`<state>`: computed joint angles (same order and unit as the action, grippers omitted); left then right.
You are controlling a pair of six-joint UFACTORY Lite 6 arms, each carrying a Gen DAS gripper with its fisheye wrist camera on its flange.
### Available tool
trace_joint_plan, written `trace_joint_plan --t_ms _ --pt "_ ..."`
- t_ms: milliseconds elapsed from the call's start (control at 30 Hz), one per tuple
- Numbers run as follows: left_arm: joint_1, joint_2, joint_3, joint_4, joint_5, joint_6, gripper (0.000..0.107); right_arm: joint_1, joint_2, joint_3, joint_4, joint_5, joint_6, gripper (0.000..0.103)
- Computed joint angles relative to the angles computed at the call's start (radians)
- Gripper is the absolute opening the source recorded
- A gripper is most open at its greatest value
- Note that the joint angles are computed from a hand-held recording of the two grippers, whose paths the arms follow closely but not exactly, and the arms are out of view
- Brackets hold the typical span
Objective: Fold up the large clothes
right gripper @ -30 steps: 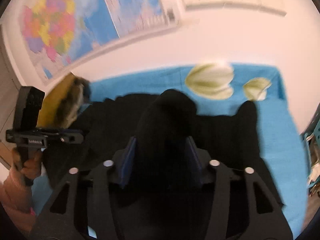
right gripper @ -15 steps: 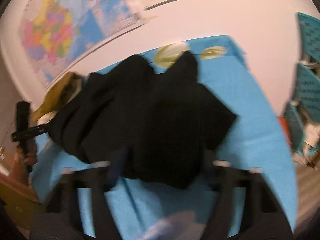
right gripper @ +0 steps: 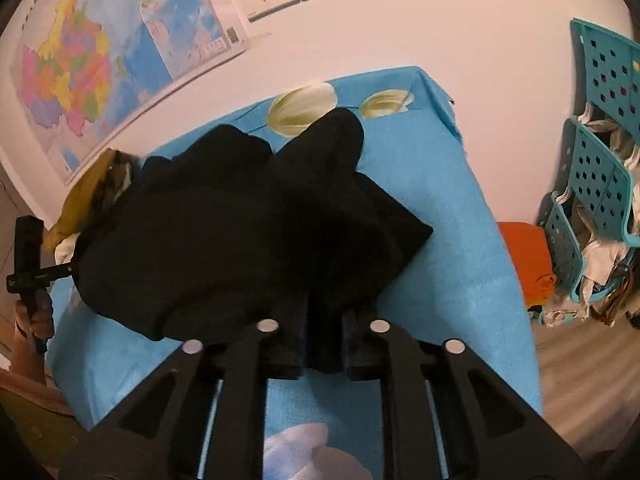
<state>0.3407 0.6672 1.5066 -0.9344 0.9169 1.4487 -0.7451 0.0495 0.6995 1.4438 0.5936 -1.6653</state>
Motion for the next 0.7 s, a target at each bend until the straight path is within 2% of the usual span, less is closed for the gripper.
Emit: trace_joint_plan --t_ms 67,133,200,300,433,467,500,533,600,700 --pt "0.025 -0.021 0.010 -0.024 0.036 0.021 0.063 -0.023 -0.106 -0.043 0.032 0.002 -0.003 0.057" --pt "0.048 -0.064 -0.009 -0.069 0.070 0.081 0.069 -0.031 -0.177 -0.050 0.038 0.056 -0.004 0.057" --pt "0.034 -0.103 -0.035 -0.089 0.067 0.112 0.073 0.007 -0.199 -0.020 0.021 0.083 0.019 0.063" --pt "-0.054 -0.128 -0.050 -0.083 0.025 0.107 0.073 0.157 -0.120 0.063 0.034 0.042 0.037 0.063" --pt "-0.206 -0.063 -0.018 -0.027 -0.117 0.020 0.071 0.342 0.136 0.244 0.037 -0.058 0.064 0.061" --pt "-0.234 -0.038 -0.012 -0.010 -0.170 -0.006 0.067 0.385 0.199 0.289 0.025 -0.109 0.072 0.042" --pt "-0.258 -0.006 0.013 0.017 -0.212 -0.046 0.066 0.404 0.251 0.325 0.000 -0.123 0.096 0.016" --pt "-0.268 0.046 0.066 0.044 -0.219 -0.098 0.066 0.405 0.311 0.374 -0.032 -0.107 0.137 0.009" --pt "-0.262 0.124 0.158 0.057 -0.197 -0.161 0.063 0.398 0.355 0.409 -0.023 -0.135 0.142 0.003" --pt "-0.242 0.181 0.251 0.081 -0.147 -0.241 0.059 0.351 0.354 0.407 0.017 -0.121 0.135 0.003"
